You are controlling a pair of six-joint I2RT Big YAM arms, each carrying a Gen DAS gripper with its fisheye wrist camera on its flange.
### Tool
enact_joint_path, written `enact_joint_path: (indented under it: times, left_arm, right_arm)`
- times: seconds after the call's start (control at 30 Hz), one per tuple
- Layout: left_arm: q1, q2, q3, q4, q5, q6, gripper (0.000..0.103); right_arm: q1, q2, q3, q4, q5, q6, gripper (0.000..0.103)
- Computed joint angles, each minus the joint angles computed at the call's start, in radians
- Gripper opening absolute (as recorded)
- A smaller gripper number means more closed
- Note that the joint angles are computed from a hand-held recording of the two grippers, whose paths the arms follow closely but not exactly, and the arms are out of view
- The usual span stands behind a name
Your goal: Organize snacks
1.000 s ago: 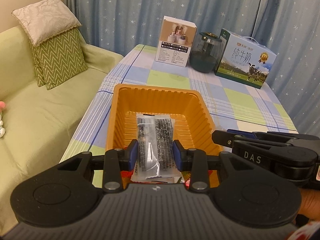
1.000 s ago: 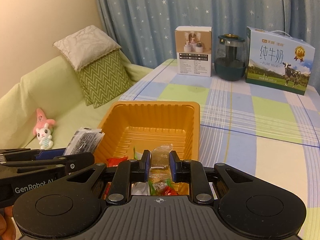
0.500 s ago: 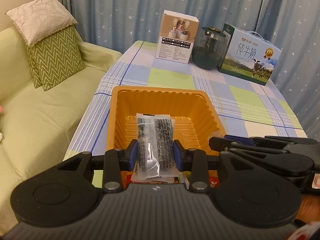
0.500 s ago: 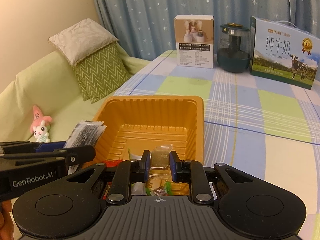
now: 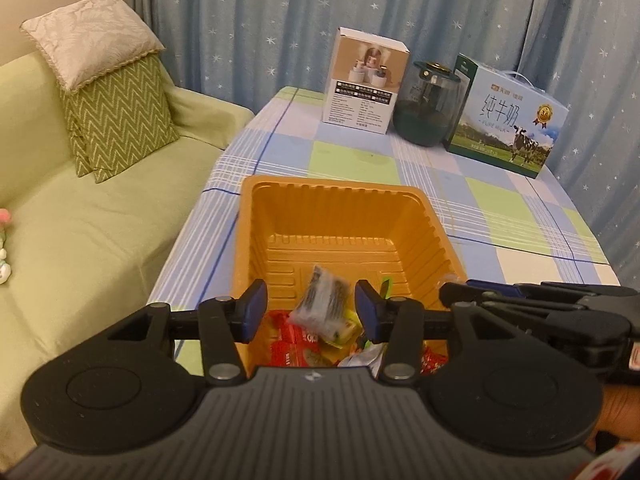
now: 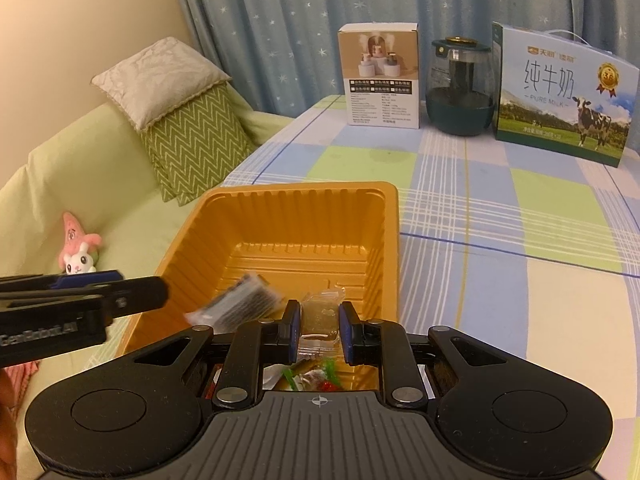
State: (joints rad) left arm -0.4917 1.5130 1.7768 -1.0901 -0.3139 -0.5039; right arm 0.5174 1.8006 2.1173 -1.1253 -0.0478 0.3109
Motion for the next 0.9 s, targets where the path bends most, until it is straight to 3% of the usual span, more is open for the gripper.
enact_joint_path:
  times: [0.3,0.43,0.5,0.53,0.57,0.9]
  left_arm:
    - [-0.011,-0.060,-0.057,-0.005,-0.055,-0.017,0.050]
    - [-0.009,-0.076,-0.074,-0.003,-0.063,-0.024,0.056]
    - [-0.010,-0.087,-0.087,0.005,-0.070,-0.025,0.062]
    - [-0.011,-0.094,-0.095,0.009,-0.075,-0.025,0.064]
    - [-0.012,-0.101,-0.102,0.011,-0.080,-0.026,0.067]
    - [-0.040,-0.128,-0.134,-0.010,-0.100,-0.052,0.086]
  right_arm:
    - [0.006,0.000,0.011,0.005,-0.014,0.028,0.021]
    - [-0.002,-0.013,-0.016,0.058,-0.079,0.061,0.021]
    - [-0.003,-0.024,-0.030,0.078,-0.081,0.074,0.038]
    - [-0.005,-0.035,-0.046,0.096,-0.078,0.082,0.056]
    - [-0.006,-0.046,-0.062,0.114,-0.076,0.089,0.061]
    - [-0.015,-0.096,-0.097,0.057,-0.021,0.098,0.062]
